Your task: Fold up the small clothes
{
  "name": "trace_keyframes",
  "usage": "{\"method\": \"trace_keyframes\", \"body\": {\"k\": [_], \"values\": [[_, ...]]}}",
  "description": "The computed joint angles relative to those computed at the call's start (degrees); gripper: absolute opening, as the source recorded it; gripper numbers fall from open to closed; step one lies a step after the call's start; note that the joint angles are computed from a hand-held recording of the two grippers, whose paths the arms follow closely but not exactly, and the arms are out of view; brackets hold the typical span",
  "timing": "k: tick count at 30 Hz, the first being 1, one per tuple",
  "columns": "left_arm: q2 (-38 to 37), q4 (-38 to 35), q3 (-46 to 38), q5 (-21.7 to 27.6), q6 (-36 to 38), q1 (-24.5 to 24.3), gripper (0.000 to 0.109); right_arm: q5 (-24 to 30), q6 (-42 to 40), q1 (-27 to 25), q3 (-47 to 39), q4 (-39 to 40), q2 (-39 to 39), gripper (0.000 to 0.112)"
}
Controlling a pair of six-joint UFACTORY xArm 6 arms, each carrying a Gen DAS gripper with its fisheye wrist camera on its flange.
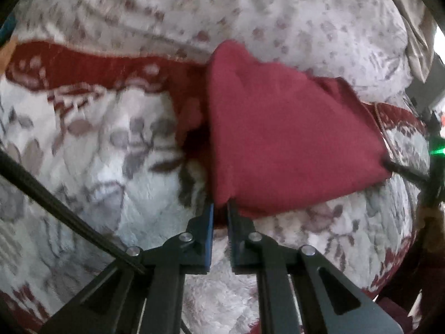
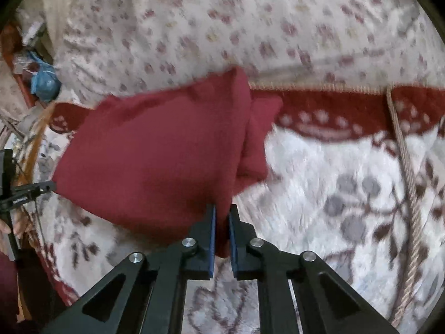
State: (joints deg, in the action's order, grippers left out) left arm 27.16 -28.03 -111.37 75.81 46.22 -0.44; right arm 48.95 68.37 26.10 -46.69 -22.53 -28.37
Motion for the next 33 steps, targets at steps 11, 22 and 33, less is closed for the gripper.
{"method": "trace_keyframes", "body": {"k": [11,22,33], "values": [[-4.5,-4.0,3.3,-6.9,-3.8,-1.4,0.059,3.6,4.5,2.2,-9.3,-9.3,3.7,0.048],[-2.2,10.4,7.5,-26.2,-14.5,-8.3,0.059,-4.5,-9.7,-5.4,-31.5,-4.1,32.0,0.048],[1.9,6.4,2.5,-21.6,-13.8,-6.9,0.068,4.6,-16.7,-4.5,-54.9,-1.4,51.2,0.048]]}}
